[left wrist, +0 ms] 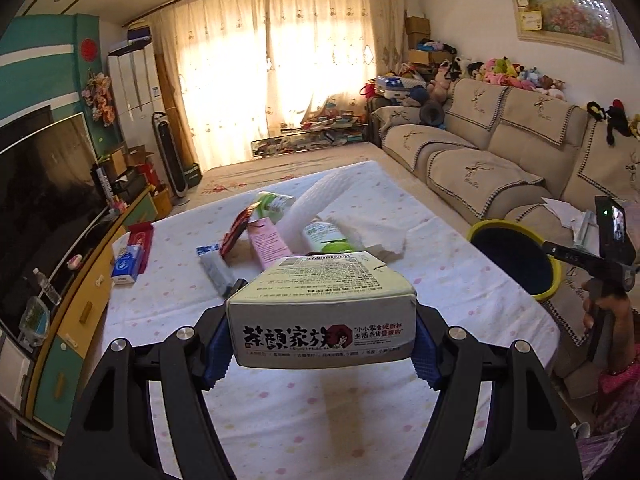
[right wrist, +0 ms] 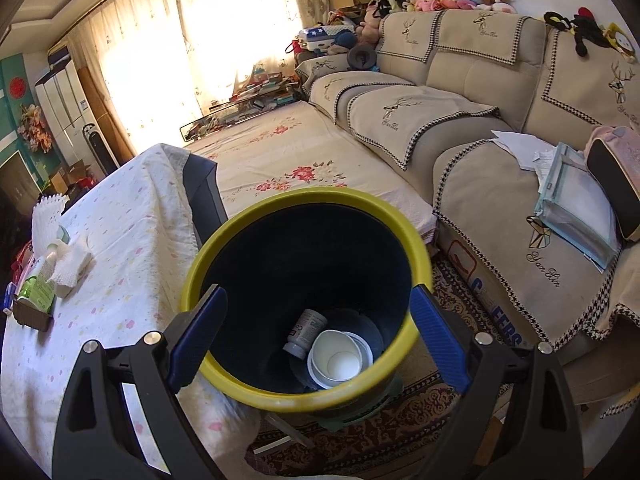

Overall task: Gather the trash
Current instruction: 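Carry the carton box with the left tool into the yellow bin and release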

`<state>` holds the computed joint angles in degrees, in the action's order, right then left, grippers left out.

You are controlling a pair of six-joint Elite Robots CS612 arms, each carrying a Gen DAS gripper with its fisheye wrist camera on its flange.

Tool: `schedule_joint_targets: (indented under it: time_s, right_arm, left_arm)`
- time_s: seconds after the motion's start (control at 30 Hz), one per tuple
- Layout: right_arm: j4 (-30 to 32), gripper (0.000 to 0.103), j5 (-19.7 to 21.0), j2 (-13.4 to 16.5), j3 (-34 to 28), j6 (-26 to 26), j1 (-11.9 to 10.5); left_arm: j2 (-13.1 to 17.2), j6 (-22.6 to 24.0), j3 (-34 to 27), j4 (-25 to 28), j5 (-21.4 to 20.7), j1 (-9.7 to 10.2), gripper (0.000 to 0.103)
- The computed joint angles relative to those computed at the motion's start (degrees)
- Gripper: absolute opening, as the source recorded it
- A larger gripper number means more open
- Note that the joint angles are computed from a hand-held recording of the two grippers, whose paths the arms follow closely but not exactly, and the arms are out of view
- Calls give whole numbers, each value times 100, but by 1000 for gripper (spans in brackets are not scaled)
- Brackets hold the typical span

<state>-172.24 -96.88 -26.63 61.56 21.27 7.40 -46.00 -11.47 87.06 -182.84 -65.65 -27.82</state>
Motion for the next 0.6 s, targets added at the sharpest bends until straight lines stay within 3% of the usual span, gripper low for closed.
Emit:
schedule_joint_targets:
  time_s: [0.27, 0.47, 0.6]
  right_arm:
    - [-393, 88, -193, -210, 478, 291, -136]
    - [-510, 88, -228, -285, 686, 541, -269]
    - [-498, 88, -225, -296, 765, 656, -348]
  left_arm:
    - [482, 577, -1015, 421, -988, -116, 71]
    - [1102, 832, -2208, 1301, -1777, -213, 71]
    - [1563, 1044, -3040, 1889, -1970, -292, 71]
